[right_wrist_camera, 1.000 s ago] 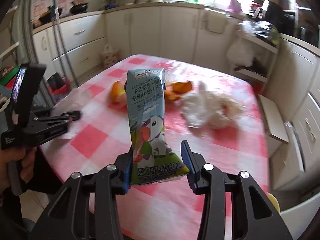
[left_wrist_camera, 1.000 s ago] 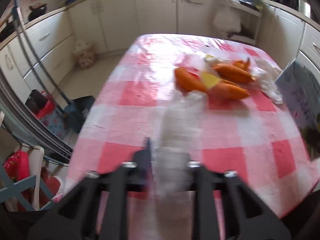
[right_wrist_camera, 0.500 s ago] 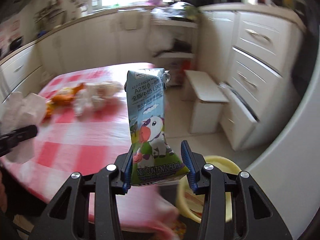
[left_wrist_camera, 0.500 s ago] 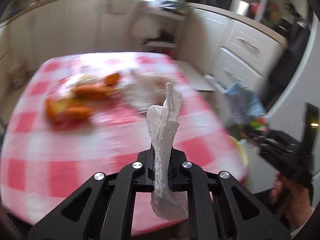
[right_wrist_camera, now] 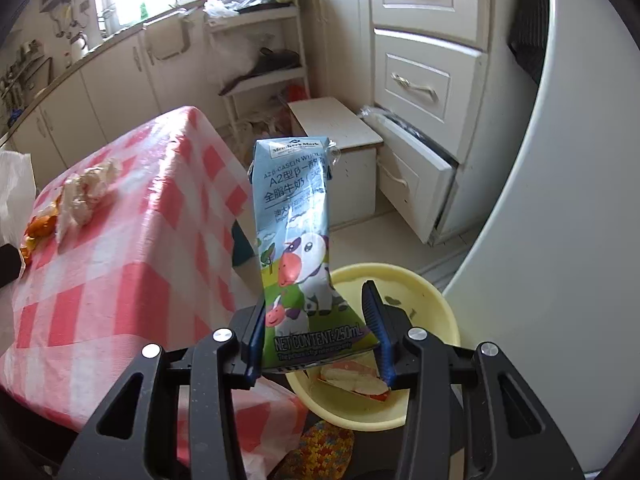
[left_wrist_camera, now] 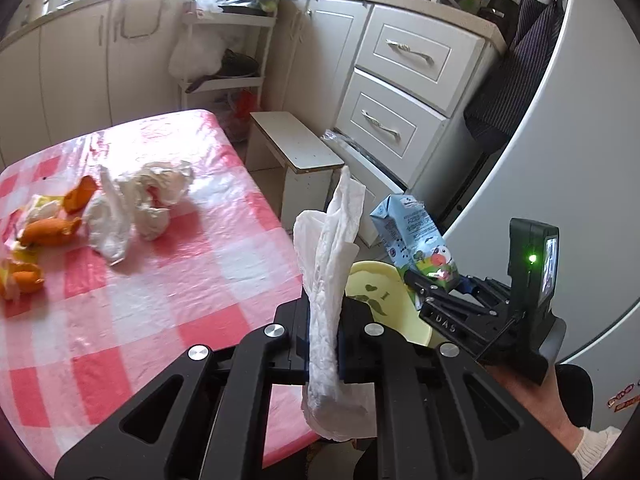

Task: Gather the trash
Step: 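Carry carton and tissue to the yellow bin and open both grippers over it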

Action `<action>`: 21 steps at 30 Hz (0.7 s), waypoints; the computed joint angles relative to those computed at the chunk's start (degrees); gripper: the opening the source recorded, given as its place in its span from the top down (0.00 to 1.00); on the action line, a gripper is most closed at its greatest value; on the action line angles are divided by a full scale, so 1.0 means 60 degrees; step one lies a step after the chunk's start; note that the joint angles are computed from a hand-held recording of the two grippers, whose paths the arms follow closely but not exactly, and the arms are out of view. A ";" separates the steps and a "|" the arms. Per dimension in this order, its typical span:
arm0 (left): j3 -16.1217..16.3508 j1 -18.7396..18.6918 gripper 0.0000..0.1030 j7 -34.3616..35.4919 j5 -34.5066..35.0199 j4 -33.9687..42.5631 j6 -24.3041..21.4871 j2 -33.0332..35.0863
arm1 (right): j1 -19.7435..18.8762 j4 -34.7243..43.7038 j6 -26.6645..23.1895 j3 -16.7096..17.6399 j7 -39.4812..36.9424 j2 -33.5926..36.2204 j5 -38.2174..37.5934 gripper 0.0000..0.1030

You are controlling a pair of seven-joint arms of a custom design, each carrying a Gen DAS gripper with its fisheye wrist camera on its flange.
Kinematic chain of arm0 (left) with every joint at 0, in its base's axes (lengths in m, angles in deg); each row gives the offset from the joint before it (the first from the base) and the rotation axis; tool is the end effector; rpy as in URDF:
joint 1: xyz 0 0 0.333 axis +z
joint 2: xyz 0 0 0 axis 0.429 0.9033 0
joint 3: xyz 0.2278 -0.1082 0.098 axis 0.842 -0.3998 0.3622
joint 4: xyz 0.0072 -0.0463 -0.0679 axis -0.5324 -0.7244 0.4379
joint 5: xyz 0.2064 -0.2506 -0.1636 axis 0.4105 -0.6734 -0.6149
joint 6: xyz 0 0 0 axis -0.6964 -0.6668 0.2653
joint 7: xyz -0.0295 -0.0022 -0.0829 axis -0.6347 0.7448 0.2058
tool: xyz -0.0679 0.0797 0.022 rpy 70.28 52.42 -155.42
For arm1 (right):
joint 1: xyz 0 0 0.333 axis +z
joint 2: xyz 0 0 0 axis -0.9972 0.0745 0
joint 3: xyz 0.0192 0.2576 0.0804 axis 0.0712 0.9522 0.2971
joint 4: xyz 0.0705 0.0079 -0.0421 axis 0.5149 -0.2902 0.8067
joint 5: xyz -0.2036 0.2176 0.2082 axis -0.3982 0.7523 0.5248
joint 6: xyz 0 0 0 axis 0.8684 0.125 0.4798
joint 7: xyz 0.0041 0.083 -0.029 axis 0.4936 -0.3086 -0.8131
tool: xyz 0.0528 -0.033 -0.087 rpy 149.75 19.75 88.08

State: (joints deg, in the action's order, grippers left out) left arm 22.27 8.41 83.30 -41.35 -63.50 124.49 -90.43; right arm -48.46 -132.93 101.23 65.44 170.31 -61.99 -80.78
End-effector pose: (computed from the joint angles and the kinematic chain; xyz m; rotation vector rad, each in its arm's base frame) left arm 0.4412 -0.1770 0.5577 -1.5970 2.1803 -1.1123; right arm 0.4466 0.4214 0.4701 -1.6250 1.9542 -0.6517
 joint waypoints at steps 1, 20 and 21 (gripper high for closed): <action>-0.0066 -0.0006 0.91 -0.0066 0.0047 0.0105 0.0008 0.0124 | -0.0041 -0.0057 0.0000 -0.0006 -0.0035 -0.0026 0.0115 0.58; -0.1077 -0.0227 0.91 -0.0870 0.0989 0.1803 0.0189 0.2243 | -0.0678 -0.2365 0.0188 0.0616 0.2491 -0.2471 -0.0967 0.35; -0.1108 -0.0242 0.91 -0.0877 0.0997 0.1926 0.0171 0.2380 | -0.0707 -0.2498 -0.0094 0.0842 0.2752 -0.2734 -0.1404 0.32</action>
State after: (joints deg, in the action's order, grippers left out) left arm 15.62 6.96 78.04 -35.37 -51.95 125.51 -76.15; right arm -52.70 -147.92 100.67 70.49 186.82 -78.40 -89.20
